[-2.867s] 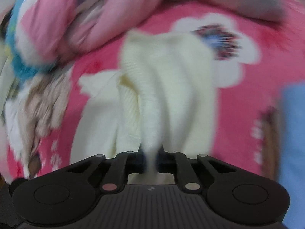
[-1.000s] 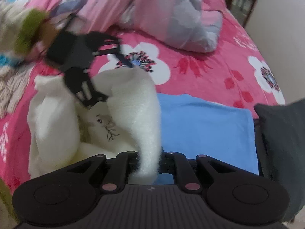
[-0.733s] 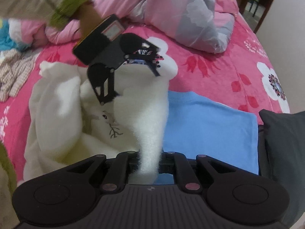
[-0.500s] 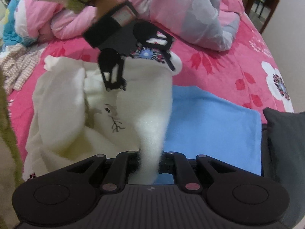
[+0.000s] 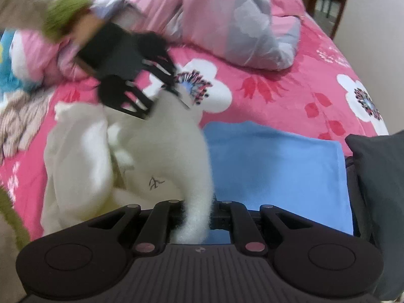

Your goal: Fold clothes

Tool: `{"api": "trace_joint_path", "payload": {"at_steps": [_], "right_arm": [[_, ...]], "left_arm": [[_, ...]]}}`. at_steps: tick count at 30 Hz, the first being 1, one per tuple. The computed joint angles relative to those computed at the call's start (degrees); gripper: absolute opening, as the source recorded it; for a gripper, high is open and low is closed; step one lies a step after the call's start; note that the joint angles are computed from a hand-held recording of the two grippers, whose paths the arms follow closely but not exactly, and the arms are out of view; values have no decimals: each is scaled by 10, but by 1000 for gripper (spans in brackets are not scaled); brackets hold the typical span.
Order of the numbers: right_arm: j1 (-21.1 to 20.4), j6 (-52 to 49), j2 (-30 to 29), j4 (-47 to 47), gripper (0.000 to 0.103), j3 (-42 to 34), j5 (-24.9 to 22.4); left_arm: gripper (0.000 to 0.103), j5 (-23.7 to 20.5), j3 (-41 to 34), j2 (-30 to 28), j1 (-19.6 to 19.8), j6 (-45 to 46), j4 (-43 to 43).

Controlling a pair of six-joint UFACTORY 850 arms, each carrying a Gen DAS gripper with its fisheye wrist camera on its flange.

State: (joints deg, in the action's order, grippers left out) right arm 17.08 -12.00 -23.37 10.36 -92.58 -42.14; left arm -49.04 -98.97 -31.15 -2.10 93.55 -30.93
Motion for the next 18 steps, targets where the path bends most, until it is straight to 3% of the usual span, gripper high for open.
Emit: {"api": "trace_joint_path", "payload": {"at_steps": [5, 10, 18], "right_arm": [[7, -37, -1, 37, 9, -33, 45], [32, -142, -11, 92, 9, -99, 73], [99, -189, -30, 77, 9, -251, 55]], "left_arm": [[10, 69, 69, 116, 23, -167, 54], [10, 108, 134, 244, 53, -341, 141], [10, 155, 206, 425, 88, -509, 202]]}}
